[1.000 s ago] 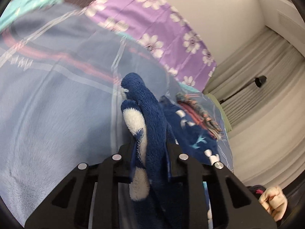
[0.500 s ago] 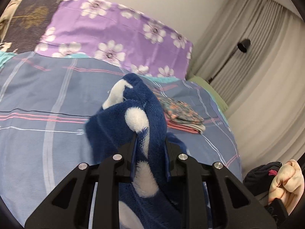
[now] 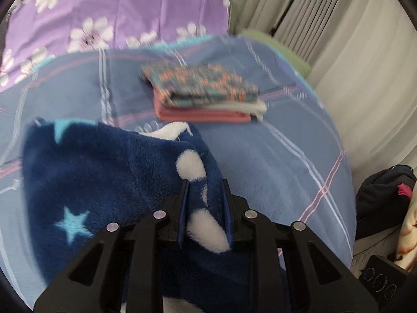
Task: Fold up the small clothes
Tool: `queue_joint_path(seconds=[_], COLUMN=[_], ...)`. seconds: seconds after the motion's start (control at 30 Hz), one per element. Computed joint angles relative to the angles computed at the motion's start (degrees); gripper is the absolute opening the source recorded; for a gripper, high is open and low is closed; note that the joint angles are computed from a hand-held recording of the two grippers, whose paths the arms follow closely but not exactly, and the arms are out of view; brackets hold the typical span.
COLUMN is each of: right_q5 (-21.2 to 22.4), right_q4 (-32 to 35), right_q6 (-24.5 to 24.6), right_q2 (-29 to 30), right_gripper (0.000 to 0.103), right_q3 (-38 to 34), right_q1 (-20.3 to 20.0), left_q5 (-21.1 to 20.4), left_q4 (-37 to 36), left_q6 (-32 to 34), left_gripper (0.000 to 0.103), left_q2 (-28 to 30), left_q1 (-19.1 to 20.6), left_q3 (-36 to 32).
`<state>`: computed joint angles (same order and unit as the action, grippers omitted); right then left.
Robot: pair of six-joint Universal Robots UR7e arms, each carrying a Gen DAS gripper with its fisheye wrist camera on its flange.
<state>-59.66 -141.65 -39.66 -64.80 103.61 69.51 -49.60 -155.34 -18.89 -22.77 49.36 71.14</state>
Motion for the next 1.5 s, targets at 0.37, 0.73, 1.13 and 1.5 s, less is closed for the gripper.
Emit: queue_joint_path(seconds=[0.37, 0.73, 1.13, 1.5], right_q5=[1.93, -2.96, -2.95, -14.42], right_q4=[8.38, 5.77, -8.59, -10.55], right_q6=[2.08, -0.68, -10.88, -3.79], right_q2=[3.74, 1.0, -7.26, 3.16], right_gripper=[0.015, 0.029, 0.029, 0.01], right_q3=[-4.85, -2.71, 4.16, -1.74], right_q1=[-3.52, -3.19, 0.33, 2.43], left_q5=[-2.59, 11.67, 14.26, 16.63], left_q4=[-7.76, -10.3, -7.35, -24.22], left_q6=[6.71, 14.27, 19.19, 24.14], left_gripper=[0.025, 0.035, 0.041, 0.047], left_q2=[-2.27, -7.21, -1.49, -3.04], left_q1=[-1.55, -3.0, -2.85, -6.01], left_q3=[3.56, 17.11, 10.87, 18.02])
